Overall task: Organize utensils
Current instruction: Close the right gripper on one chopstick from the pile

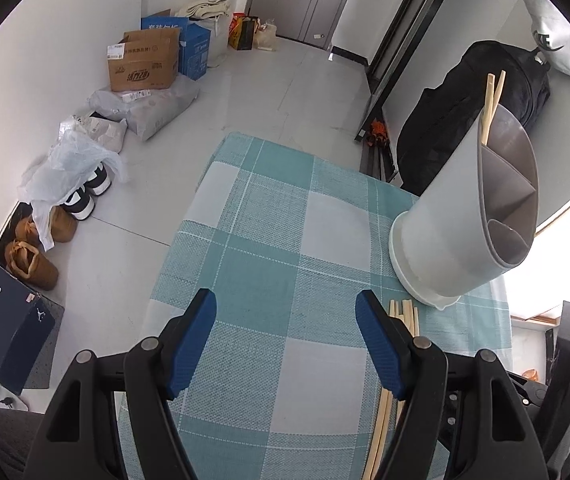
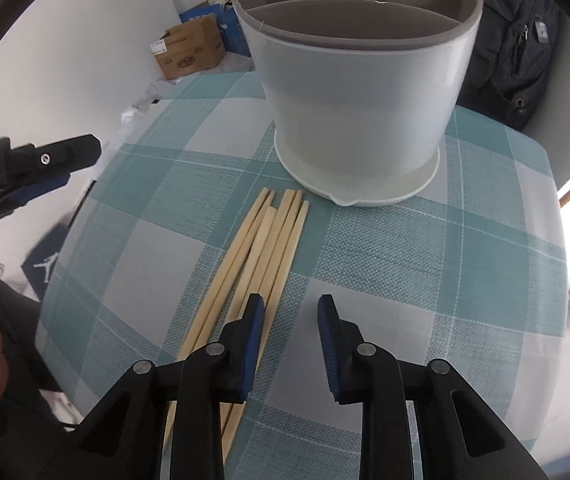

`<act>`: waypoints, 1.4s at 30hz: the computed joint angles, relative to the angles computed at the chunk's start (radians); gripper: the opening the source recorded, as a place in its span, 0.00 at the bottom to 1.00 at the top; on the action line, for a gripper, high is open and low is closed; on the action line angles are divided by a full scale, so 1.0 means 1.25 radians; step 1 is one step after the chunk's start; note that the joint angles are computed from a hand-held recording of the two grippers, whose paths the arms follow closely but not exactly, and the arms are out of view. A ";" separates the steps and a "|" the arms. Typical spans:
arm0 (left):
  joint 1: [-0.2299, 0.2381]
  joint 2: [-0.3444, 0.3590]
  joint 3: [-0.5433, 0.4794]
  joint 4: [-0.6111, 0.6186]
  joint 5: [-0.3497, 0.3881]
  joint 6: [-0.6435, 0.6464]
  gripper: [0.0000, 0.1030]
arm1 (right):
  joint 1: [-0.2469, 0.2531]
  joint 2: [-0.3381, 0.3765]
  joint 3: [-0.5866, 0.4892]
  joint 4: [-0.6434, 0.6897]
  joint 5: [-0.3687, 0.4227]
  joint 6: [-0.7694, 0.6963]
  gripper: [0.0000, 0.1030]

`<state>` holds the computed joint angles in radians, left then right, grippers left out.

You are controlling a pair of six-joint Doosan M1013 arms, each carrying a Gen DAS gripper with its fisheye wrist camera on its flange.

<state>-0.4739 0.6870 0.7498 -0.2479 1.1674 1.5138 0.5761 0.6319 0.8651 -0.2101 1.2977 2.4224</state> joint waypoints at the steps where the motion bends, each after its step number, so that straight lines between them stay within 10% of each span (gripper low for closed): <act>1: 0.000 0.001 -0.001 0.000 0.002 -0.002 0.66 | 0.001 0.002 -0.003 -0.003 0.006 -0.002 0.22; 24: 0.003 0.015 -0.025 0.021 0.041 -0.031 0.66 | 0.003 0.061 -0.119 0.018 0.179 -0.115 0.11; 42: -0.002 0.044 -0.070 0.025 0.129 -0.027 0.66 | -0.026 0.011 -0.018 -0.013 0.010 0.020 0.06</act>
<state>-0.4759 0.7420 0.6620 -0.2170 1.3282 1.4800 0.5435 0.6459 0.8428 -0.2265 1.3101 2.4479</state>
